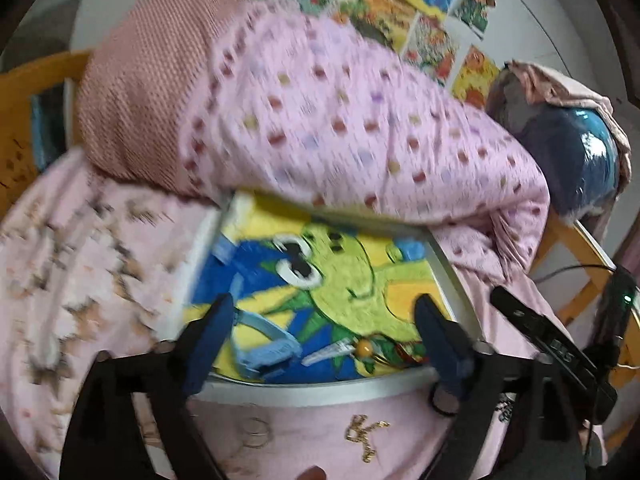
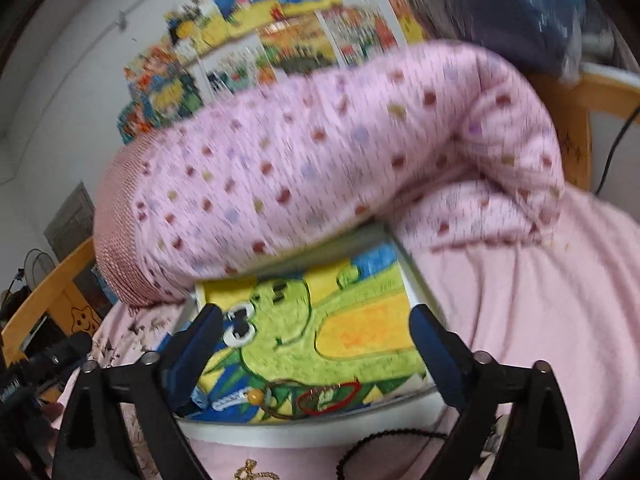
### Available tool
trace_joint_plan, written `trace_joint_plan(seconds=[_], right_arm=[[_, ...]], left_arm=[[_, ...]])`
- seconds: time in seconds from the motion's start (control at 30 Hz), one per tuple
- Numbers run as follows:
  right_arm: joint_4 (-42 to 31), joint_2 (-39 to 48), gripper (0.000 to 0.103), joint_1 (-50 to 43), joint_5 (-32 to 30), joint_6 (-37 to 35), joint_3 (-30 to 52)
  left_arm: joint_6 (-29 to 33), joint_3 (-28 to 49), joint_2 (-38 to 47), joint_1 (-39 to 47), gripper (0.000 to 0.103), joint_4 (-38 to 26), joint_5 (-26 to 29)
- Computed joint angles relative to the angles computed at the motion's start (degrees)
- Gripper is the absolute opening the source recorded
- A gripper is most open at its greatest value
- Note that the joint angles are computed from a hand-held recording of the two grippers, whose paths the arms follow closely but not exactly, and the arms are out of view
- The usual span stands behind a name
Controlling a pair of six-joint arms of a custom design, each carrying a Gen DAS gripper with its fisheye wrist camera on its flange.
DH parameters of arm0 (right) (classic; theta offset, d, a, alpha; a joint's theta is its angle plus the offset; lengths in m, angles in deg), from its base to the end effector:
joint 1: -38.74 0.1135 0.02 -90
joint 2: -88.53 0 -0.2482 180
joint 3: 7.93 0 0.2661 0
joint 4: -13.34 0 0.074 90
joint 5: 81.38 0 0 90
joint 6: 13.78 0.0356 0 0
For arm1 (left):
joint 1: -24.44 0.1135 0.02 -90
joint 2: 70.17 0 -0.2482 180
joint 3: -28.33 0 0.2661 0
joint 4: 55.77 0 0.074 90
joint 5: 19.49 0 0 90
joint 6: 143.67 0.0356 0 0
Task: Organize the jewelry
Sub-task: 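Carry both bracelets over the tray and release them inside, then withdraw both grippers from the tray back over the bed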
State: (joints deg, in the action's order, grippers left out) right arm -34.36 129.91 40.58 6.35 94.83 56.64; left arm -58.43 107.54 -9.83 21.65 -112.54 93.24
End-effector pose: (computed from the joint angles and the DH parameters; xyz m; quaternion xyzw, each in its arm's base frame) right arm 0.1779 0.0071 0.3369 0.1120 0.8335 0.1124 0.5292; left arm 0.2323 -0.0251 0.3496 0.0714 0.8822 -0.2050 0.4180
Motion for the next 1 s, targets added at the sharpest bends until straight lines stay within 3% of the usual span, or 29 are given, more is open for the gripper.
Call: trace_joint_plan(seconds=[0.23,0.53,0.73,0.9,1.0], right_arm=[[-1.5,-7.6,0.103,6.8,6.7,-3.6,0.4],[-13.6,-15.8,0.103,22.5,17.4,-2.3,3.4],[-22.3,-15.8,0.103,42.0,32.6,6.3,5.9],[-31.6,-13.0,0.103,59.5,43.8,18.5,7.9],[-34.7,-11.5,0.103,63.1,43.8,22.7,8.2]], left_arm=[[1.2,-1.6,-8.9,4.7,0.101,-1.0,-1.9],[11.1,-2.0,-18.4,14.8,0.101,-11.9,2.0],[22.9,-0.1,-21.0,29.3,0.101,-24.6,11.3],[35.0,2.3,-20.8,41.9,0.101,-35.1,16.6],[42.1,3.5,-20.2,48.4,0.101,-40.5,18.6]])
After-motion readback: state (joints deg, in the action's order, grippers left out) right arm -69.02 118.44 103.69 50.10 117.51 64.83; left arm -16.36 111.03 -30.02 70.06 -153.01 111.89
